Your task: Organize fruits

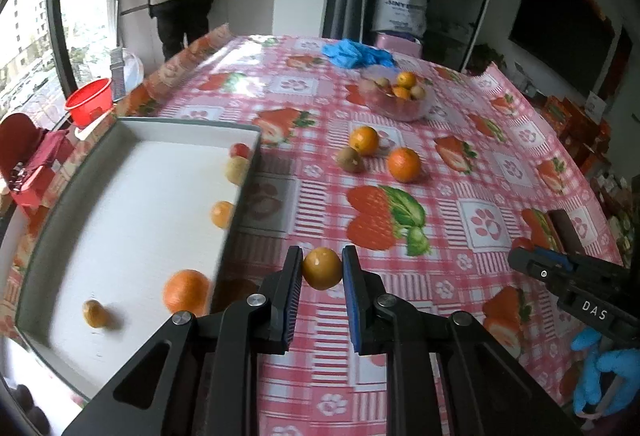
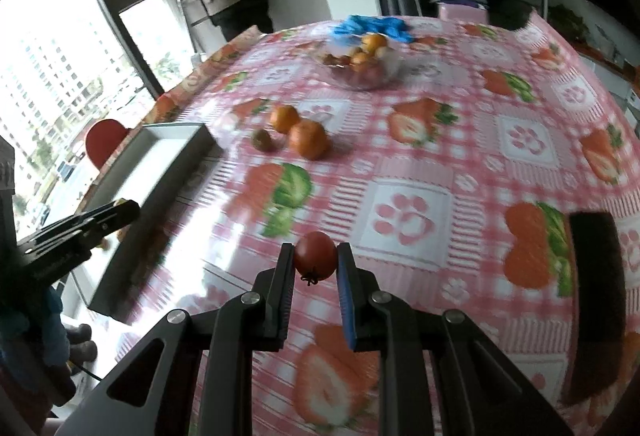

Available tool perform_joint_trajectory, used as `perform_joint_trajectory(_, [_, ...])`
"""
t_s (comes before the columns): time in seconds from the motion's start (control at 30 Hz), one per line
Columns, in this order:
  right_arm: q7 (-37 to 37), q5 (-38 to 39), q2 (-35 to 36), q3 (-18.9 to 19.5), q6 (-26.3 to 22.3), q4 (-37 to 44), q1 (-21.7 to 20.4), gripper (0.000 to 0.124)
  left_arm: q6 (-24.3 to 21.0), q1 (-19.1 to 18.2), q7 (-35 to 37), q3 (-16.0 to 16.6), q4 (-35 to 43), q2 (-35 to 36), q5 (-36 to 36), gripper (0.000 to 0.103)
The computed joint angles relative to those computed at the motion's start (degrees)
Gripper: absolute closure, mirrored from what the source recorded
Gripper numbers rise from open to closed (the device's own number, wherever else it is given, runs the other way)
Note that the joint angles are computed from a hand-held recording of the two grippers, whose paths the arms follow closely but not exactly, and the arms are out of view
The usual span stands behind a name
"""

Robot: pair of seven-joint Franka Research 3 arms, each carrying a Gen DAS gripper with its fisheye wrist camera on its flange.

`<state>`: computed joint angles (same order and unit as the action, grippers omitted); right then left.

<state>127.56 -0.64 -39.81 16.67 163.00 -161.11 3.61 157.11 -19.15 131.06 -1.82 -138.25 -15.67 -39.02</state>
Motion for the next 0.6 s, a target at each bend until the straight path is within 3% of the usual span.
perform_joint_trajectory(0.17, [-1.7, -0.9, 6.5, 0.3, 0.8, 5.6, 0.9, 0.102, 2.5, 2.0, -2.5, -0.2, 0.4, 0.9, 3.8, 0.082])
perform_joint_trajectory(0.6, [-7.0, -3.2, 26.4, -2.7, -0.6, 23.9, 8.5, 0.102, 7.5, 7.7, -8.8, 0.7, 1.9, 5.7, 11.9, 0.081])
